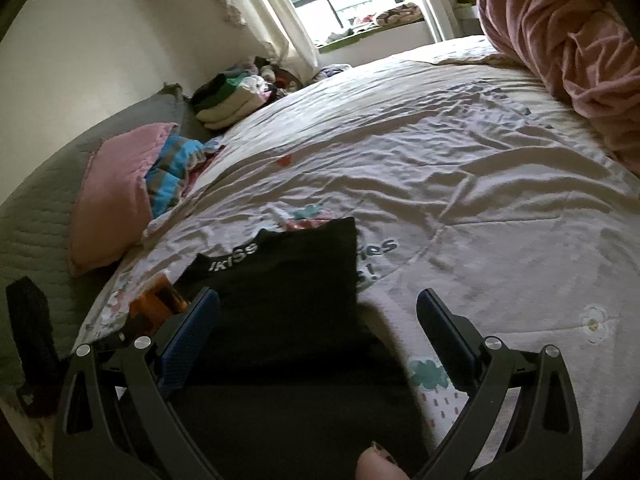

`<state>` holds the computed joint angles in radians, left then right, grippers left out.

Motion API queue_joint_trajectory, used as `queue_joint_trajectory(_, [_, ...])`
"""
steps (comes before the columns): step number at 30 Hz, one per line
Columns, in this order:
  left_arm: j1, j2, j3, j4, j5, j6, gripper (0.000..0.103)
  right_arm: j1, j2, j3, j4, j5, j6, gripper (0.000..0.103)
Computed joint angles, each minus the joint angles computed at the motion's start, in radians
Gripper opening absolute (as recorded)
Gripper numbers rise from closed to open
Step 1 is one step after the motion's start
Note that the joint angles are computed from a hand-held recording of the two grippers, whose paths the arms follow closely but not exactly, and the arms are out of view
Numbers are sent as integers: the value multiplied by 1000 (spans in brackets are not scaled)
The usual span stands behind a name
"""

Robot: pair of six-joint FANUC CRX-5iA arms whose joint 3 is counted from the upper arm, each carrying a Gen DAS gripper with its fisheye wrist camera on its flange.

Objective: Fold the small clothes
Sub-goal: 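Carry the sleeve across the shirt body and release it with the left gripper, then grasp an orange cuff with the right gripper and lay it on the shirt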

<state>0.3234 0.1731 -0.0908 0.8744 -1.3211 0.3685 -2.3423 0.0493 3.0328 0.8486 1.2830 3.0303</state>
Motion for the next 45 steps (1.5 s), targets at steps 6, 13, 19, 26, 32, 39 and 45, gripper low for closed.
queue_joint_trajectory(6, [-11,39,13,-50,-95,-42,28,-18,-17,-9,-25,14,5,98])
queue_joint_trajectory(13, [7,77,58,-71,-182,-63,63,-57,-51,-26,-95,-26,77,98])
queue_joint_trajectory(19, [47,103,109,-24,-81,-18,78,-131,-136,-66,-267,-180,292,98])
queue_joint_trajectory(26, [102,160,191,-6,3,72,92,-195,-275,-155,-428,-249,503,97])
queue_joint_trajectory(32, [143,208,248,35,44,162,93,-205,-321,-172,-430,-248,496,46])
queue_joint_trajectory(39, [170,247,288,53,58,252,93,-145,-325,-254,-301,-221,549,11])
queue_joint_trajectory(45, [178,248,286,50,78,277,93,-103,-316,-348,-183,-193,625,10])
